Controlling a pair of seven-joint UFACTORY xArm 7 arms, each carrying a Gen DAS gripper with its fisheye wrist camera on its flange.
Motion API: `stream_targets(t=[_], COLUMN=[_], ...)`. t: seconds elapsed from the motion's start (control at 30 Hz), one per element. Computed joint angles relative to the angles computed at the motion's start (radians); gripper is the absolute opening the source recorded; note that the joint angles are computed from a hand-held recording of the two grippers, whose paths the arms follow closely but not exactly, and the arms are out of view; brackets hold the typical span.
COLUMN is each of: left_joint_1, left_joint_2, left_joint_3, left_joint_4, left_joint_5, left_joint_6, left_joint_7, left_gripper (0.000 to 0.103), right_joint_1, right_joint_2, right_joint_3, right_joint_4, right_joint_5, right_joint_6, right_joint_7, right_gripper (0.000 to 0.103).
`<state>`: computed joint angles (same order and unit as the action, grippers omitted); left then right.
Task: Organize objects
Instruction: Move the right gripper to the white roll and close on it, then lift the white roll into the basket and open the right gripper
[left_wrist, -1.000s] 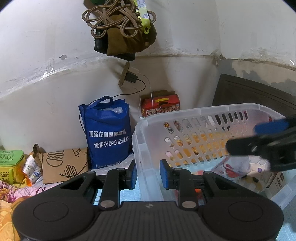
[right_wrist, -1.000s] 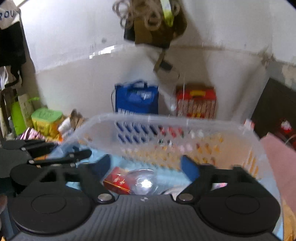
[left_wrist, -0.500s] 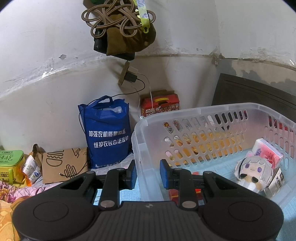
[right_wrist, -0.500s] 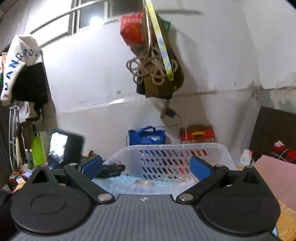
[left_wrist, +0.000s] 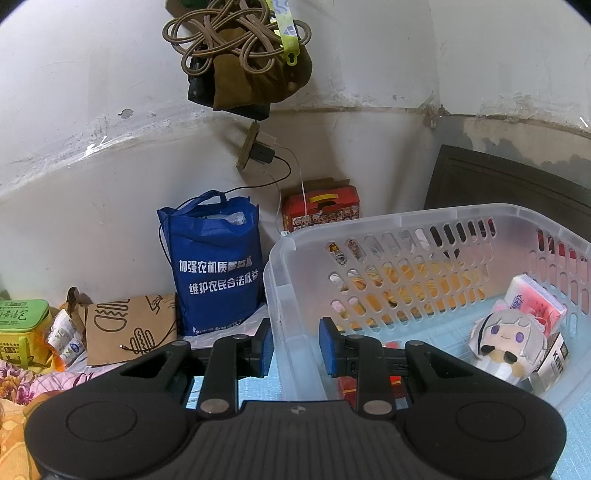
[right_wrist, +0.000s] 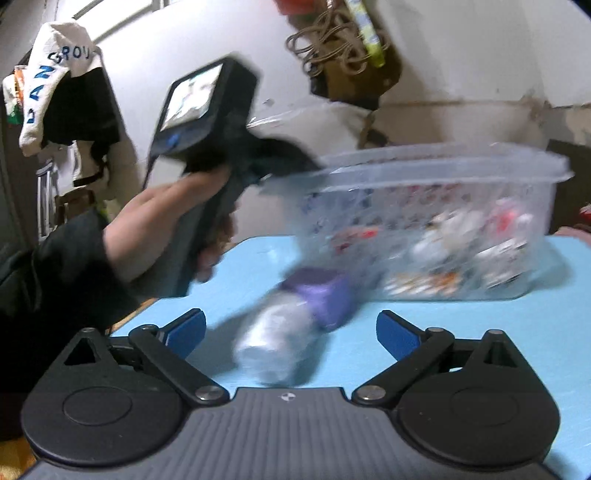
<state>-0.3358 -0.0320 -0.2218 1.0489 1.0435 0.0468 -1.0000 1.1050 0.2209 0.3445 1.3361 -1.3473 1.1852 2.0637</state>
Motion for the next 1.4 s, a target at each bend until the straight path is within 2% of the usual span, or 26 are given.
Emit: stream_targets(t=[0.1,0.27,0.33,0.43,0.5,0.67,1.07,1.23,1.4], left_joint_1=[0.001,0.002,0.002,-0.001,-0.002,-0.001,-0.006,-0.007,-0.008], left_joint_2=[-0.001,0.0,0.001,0.0,0.0,0.003,0.009,0.009,0.01], left_joint_3=[-0.001,-0.001,0.0,0.001,0.0,0.001,0.008,0.011,0.012], left_joint_4=[-0.001,0.002,0.004,0.001,0.002,0.003,0.012,0.013,0.016], left_joint_5=[-0.003,0.013,0.019,0.006,-0.003,-0.026,0.011,0.02,0.033], left_joint_6=[-0.003,-0.005,-0.004,-0.006,-0.003,-0.007,-0.003,-0.002,-0.003], left_joint_7=[0.004,-0.01,-0.016,-0.004,0.003,0.027,-0.007,-0.015,-0.025], left_gripper=[0.031,0.032,0.032,0.032,0.032,0.032,0.032,0.032,0.032], right_joint_1=[0.034,0.146,0.16,0.181,0.17,0.164,0.173,0.162,0.159], right_joint_2=[0.095,0.218,0.249,0.289,0.263,0.228,0.202,0.137,0.086], right_joint_3=[-0.018,-0.083,-0.103,-0.135,-0.145,-0.144,-0.128,-0.1,-0.056], right_joint_4=[0.098,0.258,0.307,0.371,0.338,0.287,0.244,0.157,0.093], right_joint_5=[-0.007,0.027,0.06,0.102,0.124,0.137,0.099,0.061,0.025], right_joint_6=[0.084,0.283,0.295,0.308,0.251,0.215,0.214,0.183,0.225], right_joint_7=[-0.02,-0.063,-0.116,-0.208,-0.213,-0.189,-0.101,-0.006,0.054], right_gripper=[0.092,0.091,0.089,0.072,0.057,0.052,0.051,0.05,0.05])
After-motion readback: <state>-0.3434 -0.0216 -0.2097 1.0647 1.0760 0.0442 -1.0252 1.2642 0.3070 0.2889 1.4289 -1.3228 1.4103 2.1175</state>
